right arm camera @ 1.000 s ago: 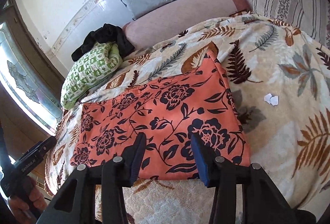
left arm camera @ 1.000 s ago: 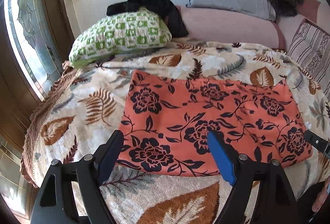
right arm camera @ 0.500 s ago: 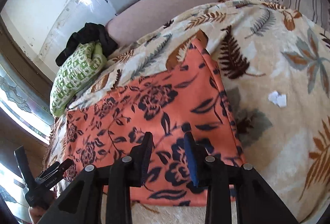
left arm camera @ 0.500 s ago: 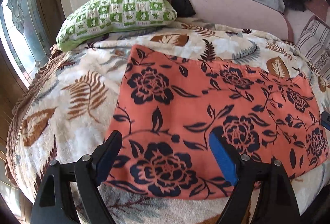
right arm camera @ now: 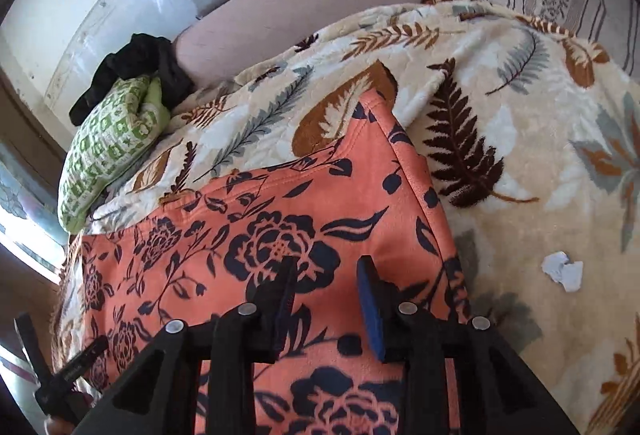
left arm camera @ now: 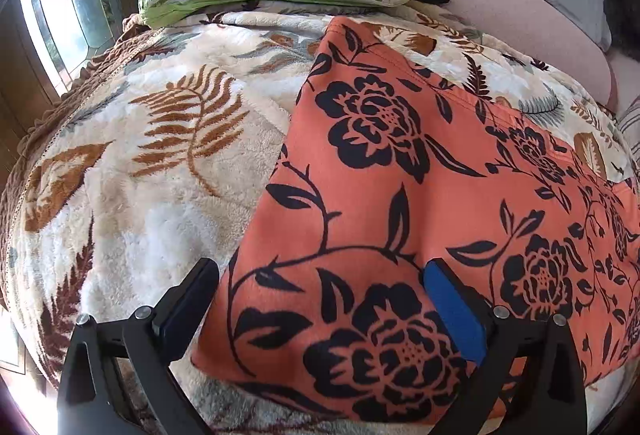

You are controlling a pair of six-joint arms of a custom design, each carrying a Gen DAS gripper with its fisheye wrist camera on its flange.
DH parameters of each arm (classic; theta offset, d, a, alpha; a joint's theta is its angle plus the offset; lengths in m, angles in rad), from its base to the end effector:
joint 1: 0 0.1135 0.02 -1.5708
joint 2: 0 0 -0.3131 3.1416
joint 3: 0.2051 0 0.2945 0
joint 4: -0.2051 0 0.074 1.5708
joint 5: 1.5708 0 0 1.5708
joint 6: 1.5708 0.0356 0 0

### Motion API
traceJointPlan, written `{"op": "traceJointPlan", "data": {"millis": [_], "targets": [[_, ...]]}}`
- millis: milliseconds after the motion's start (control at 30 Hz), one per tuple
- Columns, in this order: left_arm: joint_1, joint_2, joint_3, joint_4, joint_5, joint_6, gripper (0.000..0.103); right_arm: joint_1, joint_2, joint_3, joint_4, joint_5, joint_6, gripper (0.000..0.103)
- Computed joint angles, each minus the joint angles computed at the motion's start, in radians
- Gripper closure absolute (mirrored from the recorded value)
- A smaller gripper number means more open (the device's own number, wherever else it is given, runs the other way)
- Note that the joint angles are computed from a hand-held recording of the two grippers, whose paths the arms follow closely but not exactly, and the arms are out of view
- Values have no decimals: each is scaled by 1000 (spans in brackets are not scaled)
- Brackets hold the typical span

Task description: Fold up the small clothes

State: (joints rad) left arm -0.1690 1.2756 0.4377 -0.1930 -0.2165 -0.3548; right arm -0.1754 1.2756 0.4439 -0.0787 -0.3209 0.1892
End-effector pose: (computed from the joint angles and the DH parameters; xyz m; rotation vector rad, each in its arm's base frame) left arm 0.2204 -0.0299 0.1456 -0.3147 2.5469 0.0855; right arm 0.2320 -0.0297 0.1552 0.3112 2.4396 0.4032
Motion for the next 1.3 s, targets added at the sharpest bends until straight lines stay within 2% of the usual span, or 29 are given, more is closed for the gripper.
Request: {"op": "traceJointPlan", "data": {"millis": [133,200,267,300,333,433,500,567,633,800,1000,1067,1133,1300], "targets": [[-86,-147,-50,-61,-64,-19,1,-31,-237,-101,-106,-38,-37,69],[-101,-132,-60,-85,-64,-25,1,-35,-228,-110,-174,-37,-69,68],[-133,-100,-60,-104,-100,-28,1,-42,-163,-120,-185,-44,-94,68],[-158,-136,-64,-124,-124,-42,1,-46,-200,-131,-189,-46,-94,68],[-186,-188,-68,-153,-147,-57,1,-50,-228,-125,-227,-46,-97,68],[-307,-351,-63,-279,-244,-119,1,-114,-379,-157,-301,-136,-112,68],[-393,-435,-39,-382,-313,-184,1,-117,-493,-170,-357,-130,-111,68],[-463,-479,-5,-468,-362,-246,1,-124,-577,-172,-390,-165,-103,68],[-536,-493,34,-543,-423,-317,1,-88,-669,-175,-399,-152,-72,68],[-676,-489,114,-677,-531,-467,1,21,-782,-176,-417,-97,-16,68],[-786,-419,183,-733,-583,-566,1,161,-831,-178,-423,0,20,67],[-811,-385,200,-736,-595,-585,1,197,-827,-181,-417,23,31,60],[-826,-352,213,-734,-601,-592,1,203,-820,-182,-410,30,38,41],[-830,-266,239,-715,-601,-590,1,168,-818,-177,-395,23,30,41]]}}
